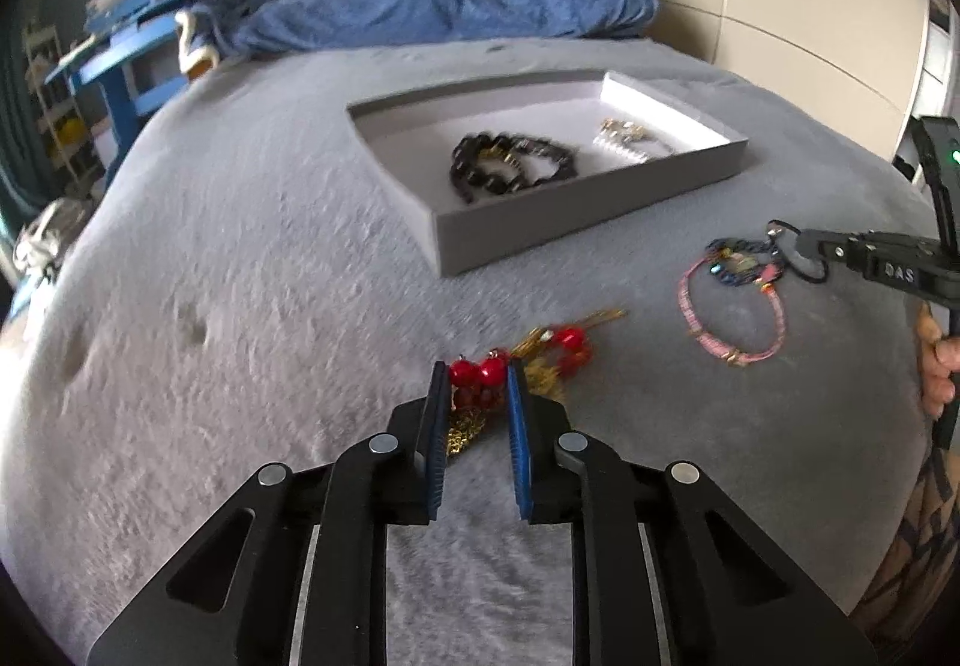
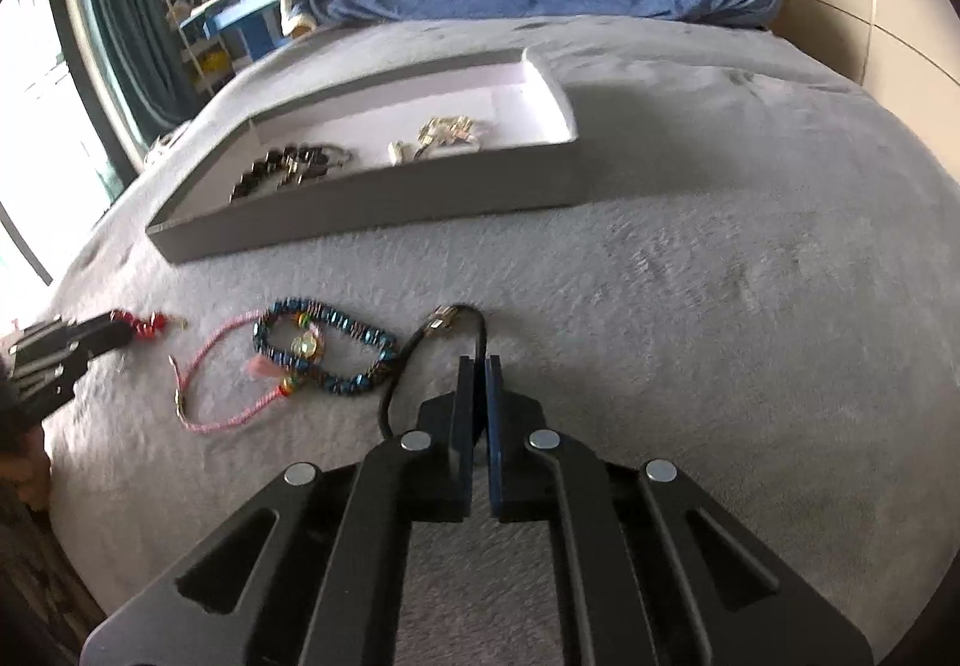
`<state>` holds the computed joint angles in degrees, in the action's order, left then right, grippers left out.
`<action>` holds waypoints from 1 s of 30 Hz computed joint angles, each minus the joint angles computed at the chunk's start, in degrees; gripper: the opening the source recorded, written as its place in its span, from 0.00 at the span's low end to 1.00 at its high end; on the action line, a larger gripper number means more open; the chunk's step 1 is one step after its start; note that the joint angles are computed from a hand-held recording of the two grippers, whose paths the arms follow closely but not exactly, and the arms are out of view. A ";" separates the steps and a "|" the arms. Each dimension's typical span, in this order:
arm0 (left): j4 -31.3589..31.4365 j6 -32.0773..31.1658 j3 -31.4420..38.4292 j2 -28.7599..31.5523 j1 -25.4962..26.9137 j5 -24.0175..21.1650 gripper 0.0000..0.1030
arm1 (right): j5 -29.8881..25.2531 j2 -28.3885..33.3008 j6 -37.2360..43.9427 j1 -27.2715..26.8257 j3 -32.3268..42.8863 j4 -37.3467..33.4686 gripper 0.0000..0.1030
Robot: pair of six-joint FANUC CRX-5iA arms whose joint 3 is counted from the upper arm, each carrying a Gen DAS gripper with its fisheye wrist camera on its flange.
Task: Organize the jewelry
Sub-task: 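Grasp the red tassel earring with the left tool while the right tool carries the hair tie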
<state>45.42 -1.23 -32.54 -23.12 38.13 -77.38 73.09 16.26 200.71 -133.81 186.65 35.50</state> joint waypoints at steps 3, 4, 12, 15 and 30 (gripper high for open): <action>1.55 0.21 0.47 0.00 0.38 -1.70 0.18 | 0.20 1.43 -2.95 1.33 0.02 2.31 0.03; 2.21 0.53 0.79 0.20 0.58 -2.47 0.18 | 0.41 1.89 -3.86 1.98 -0.13 3.23 0.03; 5.05 2.00 1.99 0.24 0.66 -6.67 0.18 | 2.46 3.46 -7.92 5.99 -1.54 8.32 0.03; 6.36 2.76 2.68 0.16 0.26 -7.76 0.18 | 2.59 3.34 -7.25 6.02 -2.19 8.54 0.03; 10.31 9.15 7.32 3.08 -6.19 -6.89 0.18 | -0.02 2.43 -0.50 2.88 -6.09 8.15 0.03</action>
